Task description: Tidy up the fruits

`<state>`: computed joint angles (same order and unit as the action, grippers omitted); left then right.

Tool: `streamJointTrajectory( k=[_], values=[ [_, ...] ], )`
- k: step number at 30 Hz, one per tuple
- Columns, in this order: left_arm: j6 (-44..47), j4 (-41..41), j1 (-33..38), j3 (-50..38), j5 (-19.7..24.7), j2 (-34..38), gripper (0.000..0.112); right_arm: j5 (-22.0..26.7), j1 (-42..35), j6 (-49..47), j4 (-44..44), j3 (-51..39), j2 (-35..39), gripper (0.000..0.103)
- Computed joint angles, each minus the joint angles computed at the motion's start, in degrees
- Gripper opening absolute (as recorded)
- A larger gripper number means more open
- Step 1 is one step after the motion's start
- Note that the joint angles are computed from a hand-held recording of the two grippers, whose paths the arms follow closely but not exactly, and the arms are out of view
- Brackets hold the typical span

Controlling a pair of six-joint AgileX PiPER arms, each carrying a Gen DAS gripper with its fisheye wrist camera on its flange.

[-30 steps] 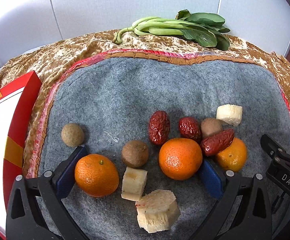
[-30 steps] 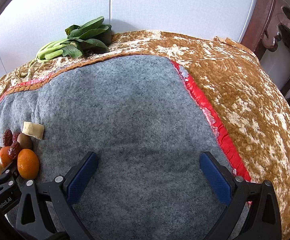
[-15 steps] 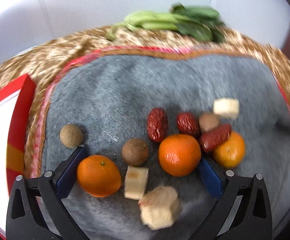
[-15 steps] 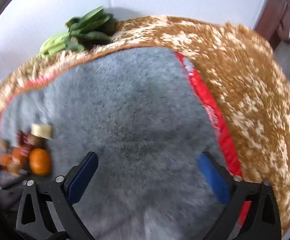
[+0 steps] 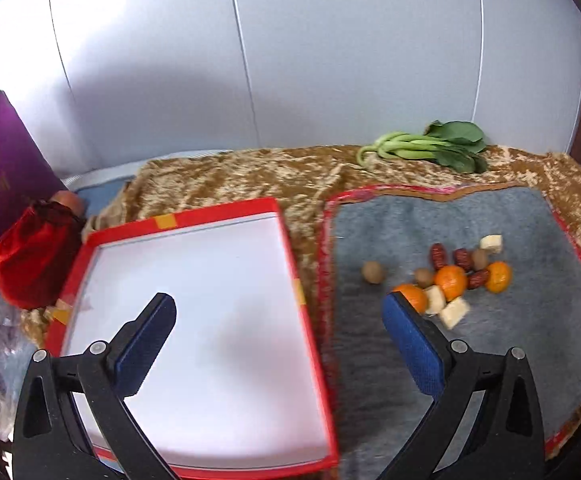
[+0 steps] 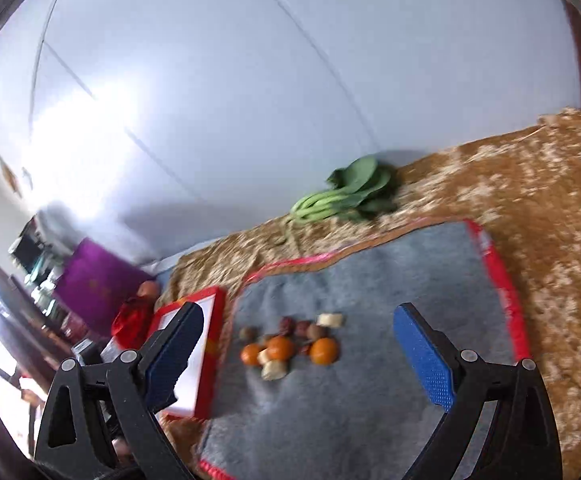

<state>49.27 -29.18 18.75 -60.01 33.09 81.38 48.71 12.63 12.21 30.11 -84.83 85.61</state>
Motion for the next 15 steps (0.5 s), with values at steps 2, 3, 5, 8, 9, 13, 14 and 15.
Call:
streamJointTrajectory(
  k=[2,3,5,8,9,13,14,15],
  values=[
    [1.99,1.67,-0.79,3.55,-6.51,-1.47,0.103,-0.63,0.92,-2.97,5.91,0.7,0.66,0.098],
    [4.67,1.24,-0.87,4.53,-7.58,-1.9,0.103,-1.28,1.7,-4.26,9.43,2.01,0.48,0.098],
    [10.07,-3.0,-0.31,3.89,-5.14,-1.38,0.103,-0.55,2.52,-5.92,13.87,1.86,2.59,0.098],
    [12.34,-5.06,-0.63,0.65,3.21,1.02,0.103,0.11,5.78,-2.18,13.2,-0.34,7.58,0.097],
    [11.91,-4.58,-1.27,0.26,3.76,1.72,0.103,0.89,6.54,-0.45,12.5,-1.28,8.88,0.096],
    [12.16,-3.08,-3.09,-2.58,7.77,5.56,0.103,3.07,7.25,-2.1,20.53,-2.69,14.68,0.095],
    [12.32,-1.97,-4.61,-2.4,6.63,6.34,0.103,3.46,7.79,-2.49,22.02,-3.07,15.87,0.095],
    [11.89,-0.56,-5.74,-1.98,5.91,6.05,0.103,3.89,8.65,-1.9,21.87,-4.14,17.23,0.095]
  ],
)
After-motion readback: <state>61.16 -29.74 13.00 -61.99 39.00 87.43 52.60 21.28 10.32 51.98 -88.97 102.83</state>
